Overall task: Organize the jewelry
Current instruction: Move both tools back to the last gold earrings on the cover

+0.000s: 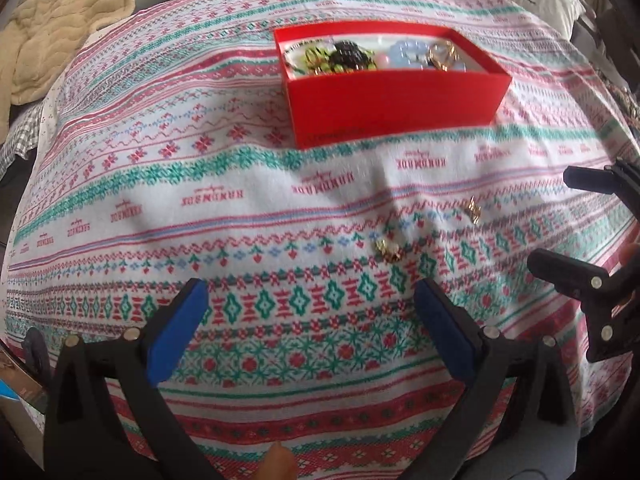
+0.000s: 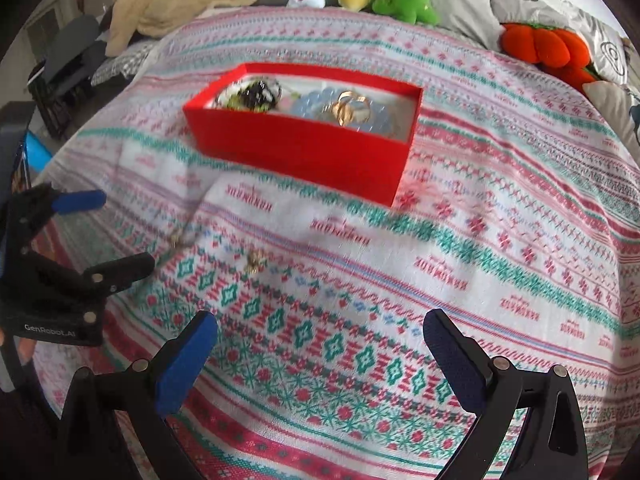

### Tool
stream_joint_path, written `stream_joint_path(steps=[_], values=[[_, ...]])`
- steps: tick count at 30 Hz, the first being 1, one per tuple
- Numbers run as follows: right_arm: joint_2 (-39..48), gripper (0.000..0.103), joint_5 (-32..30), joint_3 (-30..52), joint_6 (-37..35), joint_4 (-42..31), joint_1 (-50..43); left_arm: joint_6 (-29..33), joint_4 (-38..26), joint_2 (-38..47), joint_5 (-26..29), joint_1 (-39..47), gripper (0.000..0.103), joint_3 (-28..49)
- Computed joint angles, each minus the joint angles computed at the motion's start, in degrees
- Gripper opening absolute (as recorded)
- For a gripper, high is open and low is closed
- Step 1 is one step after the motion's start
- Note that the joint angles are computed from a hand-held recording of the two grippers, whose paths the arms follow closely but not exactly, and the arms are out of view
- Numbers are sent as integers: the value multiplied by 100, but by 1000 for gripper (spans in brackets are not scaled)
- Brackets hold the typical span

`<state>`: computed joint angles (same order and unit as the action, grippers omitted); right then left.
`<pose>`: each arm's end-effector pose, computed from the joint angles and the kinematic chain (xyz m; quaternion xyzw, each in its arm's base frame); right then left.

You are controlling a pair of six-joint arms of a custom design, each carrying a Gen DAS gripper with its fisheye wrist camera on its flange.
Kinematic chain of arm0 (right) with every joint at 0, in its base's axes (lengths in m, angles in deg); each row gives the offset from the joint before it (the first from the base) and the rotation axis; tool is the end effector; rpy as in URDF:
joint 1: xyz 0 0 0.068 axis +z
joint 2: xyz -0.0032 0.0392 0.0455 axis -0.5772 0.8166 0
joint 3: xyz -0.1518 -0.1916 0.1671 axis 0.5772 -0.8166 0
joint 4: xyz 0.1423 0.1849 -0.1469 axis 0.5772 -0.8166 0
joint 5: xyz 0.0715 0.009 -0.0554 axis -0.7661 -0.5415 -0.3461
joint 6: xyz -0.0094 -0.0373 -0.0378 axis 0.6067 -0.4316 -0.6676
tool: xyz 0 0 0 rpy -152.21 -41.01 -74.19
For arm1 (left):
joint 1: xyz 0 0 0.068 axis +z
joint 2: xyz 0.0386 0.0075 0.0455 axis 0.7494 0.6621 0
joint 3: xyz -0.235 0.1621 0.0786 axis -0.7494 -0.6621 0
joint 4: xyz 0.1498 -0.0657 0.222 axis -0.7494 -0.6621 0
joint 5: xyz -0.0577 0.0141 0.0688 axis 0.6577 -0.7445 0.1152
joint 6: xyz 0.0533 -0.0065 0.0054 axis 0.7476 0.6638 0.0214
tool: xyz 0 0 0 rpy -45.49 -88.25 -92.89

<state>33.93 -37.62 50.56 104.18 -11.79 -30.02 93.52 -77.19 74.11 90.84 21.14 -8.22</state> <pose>0.2202 0.0157 0.2071 0.0934 0.9699 -0.0214 0.2239 0.2741 -0.1435 0.1865 0.3267 0.9155 -0.0501 0.2295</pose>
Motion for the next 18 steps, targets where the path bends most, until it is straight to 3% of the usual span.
stream_joint_path(steps=[5, 12, 15, 18], values=[[452, 103, 18, -90, 25, 184, 46, -156, 310, 82, -115, -79, 102, -169], [426, 103, 334, -372, 79, 630, 290, -416, 500, 35, -154, -152, 102, -303], [405, 103, 355, -380, 126, 615, 334, -455, 573, -52, 165, -108, 92, -358], [403, 103, 380, -431, 130, 706, 345, -362, 605, -188, 260, -219, 73, -454]])
